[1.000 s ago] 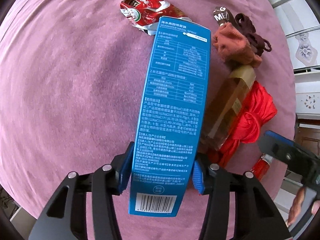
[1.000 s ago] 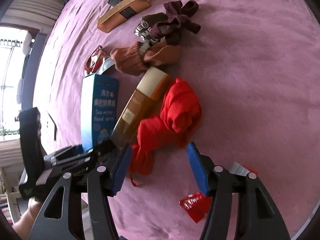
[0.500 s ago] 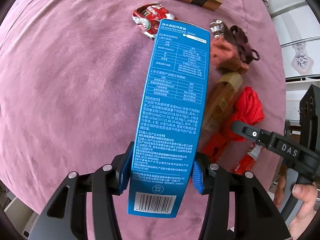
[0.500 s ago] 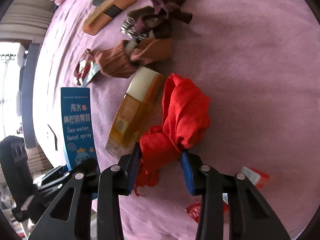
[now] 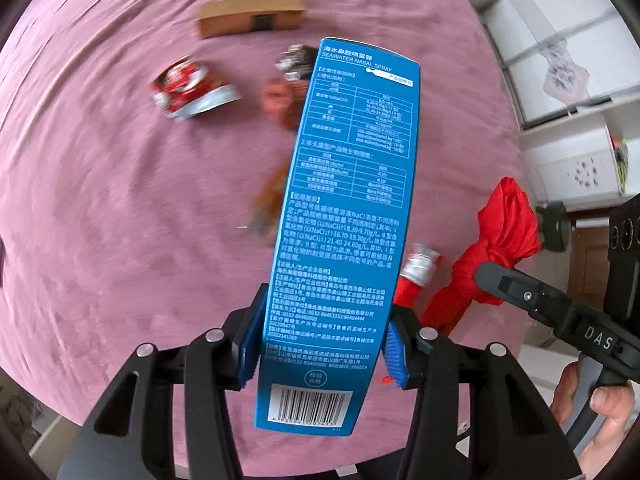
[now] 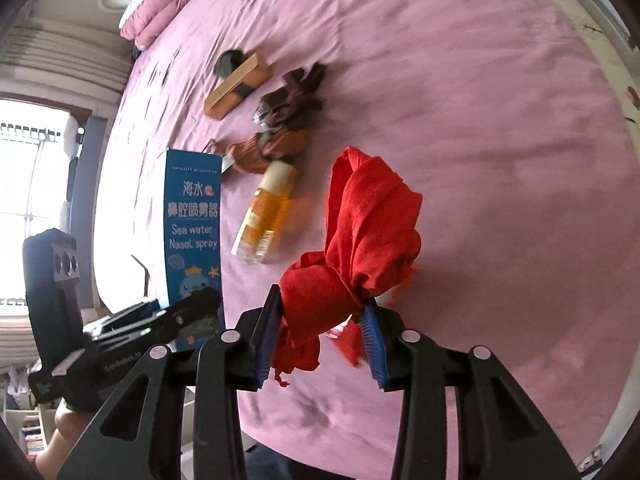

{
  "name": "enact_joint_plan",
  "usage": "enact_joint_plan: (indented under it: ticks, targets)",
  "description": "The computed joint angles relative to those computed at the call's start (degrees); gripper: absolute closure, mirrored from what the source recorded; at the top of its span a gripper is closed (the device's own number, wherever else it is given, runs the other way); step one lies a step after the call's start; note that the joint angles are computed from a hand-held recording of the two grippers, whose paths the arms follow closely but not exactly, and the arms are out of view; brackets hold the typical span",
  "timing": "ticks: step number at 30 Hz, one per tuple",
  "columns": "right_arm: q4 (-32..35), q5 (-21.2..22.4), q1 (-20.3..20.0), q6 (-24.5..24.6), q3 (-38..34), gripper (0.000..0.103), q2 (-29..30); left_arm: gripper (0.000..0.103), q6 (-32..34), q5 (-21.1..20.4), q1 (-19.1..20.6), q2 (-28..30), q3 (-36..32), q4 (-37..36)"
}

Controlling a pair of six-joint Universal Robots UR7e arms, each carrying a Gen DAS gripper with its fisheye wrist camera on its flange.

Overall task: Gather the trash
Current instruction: 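Carry the box and scarf in both tools over the yellow bin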

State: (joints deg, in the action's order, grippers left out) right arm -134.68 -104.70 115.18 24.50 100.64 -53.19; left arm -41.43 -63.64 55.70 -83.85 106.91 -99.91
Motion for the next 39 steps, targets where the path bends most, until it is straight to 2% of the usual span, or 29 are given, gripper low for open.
enact_joint_plan:
  ticks: [8, 21, 39]
  targets:
    - [-1.41, -2.73, -2.36, 0.19, 7.48, 0.066, -11.02, 0.053, 0.84, -2.42, -5.32, 6.7, -1.85, -2.96]
    - [0.71, -5.95, -11.03, -1.92, 16.33, 0.065, -29.0, 0.053, 1.07, -9.66, -12.99, 20.63, -5.13, -8.72]
    - [0.89, -6.01, -25.77, -6.18, 21.43, 0.065, -44.51, 0.053, 9.26, -15.32, -17.1, 42.88, -22.29, -7.2]
